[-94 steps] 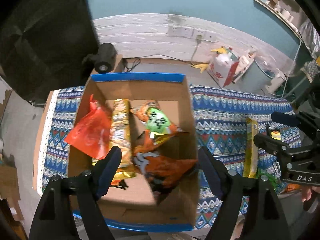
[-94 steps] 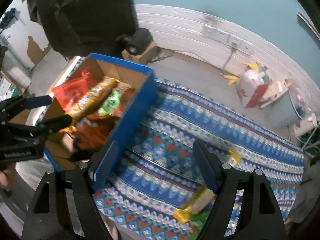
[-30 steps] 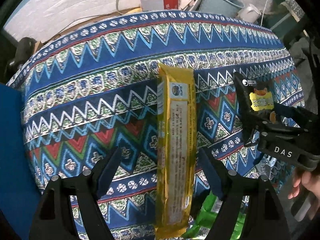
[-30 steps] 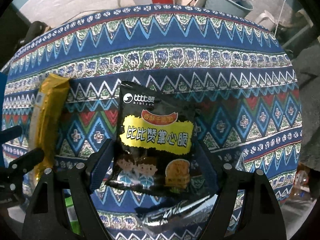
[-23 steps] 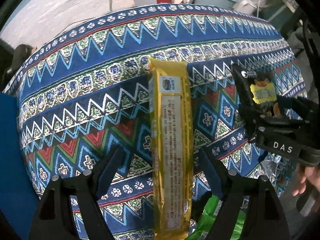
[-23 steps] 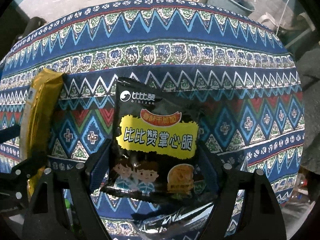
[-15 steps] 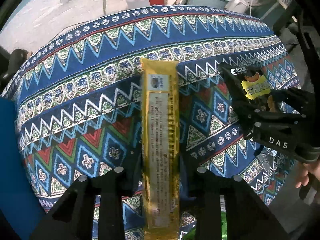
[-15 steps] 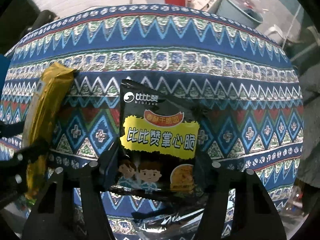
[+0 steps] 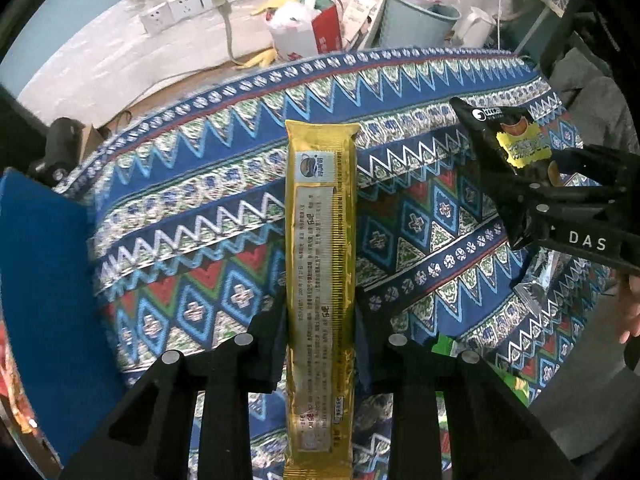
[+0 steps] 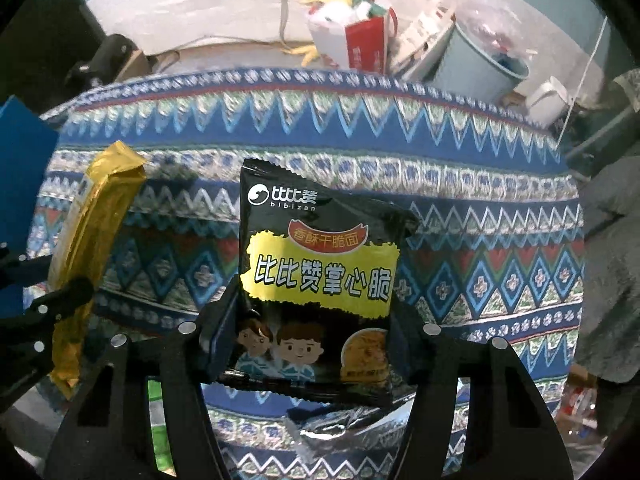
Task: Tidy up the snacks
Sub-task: 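Grasp the yellow bar pack with left tool while right grasps the black snack bag, then lift both held snacks and carry them over the cardboard box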
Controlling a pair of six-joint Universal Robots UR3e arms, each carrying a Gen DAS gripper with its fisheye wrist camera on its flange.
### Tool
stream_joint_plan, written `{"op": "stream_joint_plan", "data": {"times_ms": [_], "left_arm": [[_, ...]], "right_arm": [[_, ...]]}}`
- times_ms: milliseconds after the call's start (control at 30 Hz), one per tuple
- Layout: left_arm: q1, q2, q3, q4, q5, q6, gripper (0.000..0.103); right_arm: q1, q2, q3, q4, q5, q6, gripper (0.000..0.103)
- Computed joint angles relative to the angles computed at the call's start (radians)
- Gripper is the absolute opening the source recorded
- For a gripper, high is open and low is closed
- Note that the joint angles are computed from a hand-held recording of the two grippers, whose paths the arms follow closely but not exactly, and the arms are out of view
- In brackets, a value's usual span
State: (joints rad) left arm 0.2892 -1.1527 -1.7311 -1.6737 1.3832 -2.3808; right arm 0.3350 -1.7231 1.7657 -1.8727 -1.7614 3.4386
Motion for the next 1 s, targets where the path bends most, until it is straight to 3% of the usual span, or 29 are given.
{"op": "stream_joint_plan", "data": {"times_ms": [400, 633, 1000], "left_arm": [[0.218, 0.053, 0.189, -0.209, -0.090, 0.172, 0.029], [0.382, 0.058, 0.348, -0.403, -0.175, 0.316, 0.029], [0.667, -0.030, 0.588, -0.649, -0.255, 0.530, 0.029]], "right_arm": [[0.162, 0.103, -0.314, 0.128, -0.042, 0.063, 0.062], [0.223, 0.193, -0.484, 0.162, -0.052, 0.061, 0.062], [0.343, 0.446, -0.921, 0.283, -0.073, 0.091, 0.063]]}}
